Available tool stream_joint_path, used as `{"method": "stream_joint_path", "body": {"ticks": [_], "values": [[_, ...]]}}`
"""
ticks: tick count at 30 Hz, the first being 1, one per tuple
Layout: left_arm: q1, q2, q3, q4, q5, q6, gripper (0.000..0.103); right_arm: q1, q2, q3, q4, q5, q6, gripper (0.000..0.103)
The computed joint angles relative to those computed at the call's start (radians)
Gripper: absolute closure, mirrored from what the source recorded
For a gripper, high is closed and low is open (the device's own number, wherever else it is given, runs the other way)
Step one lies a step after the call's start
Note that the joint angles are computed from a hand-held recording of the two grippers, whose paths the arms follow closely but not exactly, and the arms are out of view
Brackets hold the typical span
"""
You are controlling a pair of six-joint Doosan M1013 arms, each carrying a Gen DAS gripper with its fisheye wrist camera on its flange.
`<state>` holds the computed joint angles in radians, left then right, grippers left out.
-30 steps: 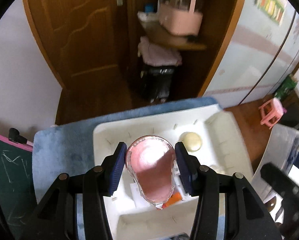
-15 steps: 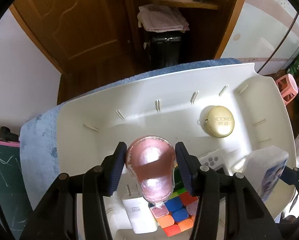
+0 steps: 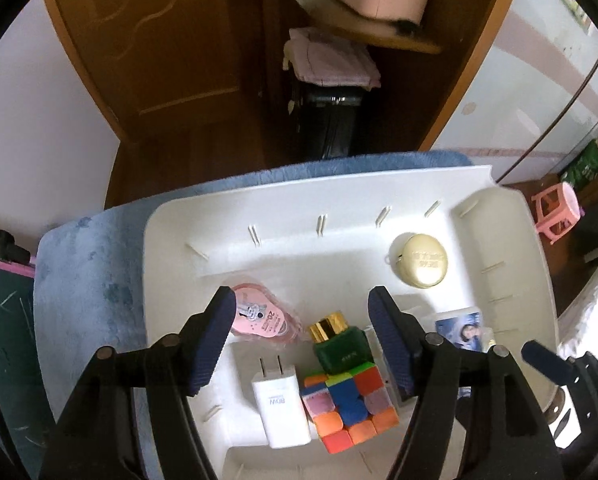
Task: Organize rigid objects
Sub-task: 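Move both tools back toward the remaining items beside the tray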
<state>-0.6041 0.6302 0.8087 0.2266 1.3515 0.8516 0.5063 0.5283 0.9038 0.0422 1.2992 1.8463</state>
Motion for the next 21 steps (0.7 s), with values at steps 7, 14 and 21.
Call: {"method": "stream_joint_path", "body": {"ticks": [7, 14, 21], "values": [[-0.023, -0.054, 0.037, 0.042, -0.040, -0.004, 0.031, 0.013, -0.060, 0.050, -0.002, -0.043, 0.022, 0.023], [-0.048, -0.127, 0.099, 0.076, -0.085, -0.020, 0.031, 0.043, -0.130, 0.102, -0.050, -0.089, 0.051, 0.023], [-0.085, -0.206, 0.172, 0.110, -0.127, -0.026, 0.031, 0.091, -0.210, 0.163, -0.150, -0.116, 0.095, 0.023]]}}
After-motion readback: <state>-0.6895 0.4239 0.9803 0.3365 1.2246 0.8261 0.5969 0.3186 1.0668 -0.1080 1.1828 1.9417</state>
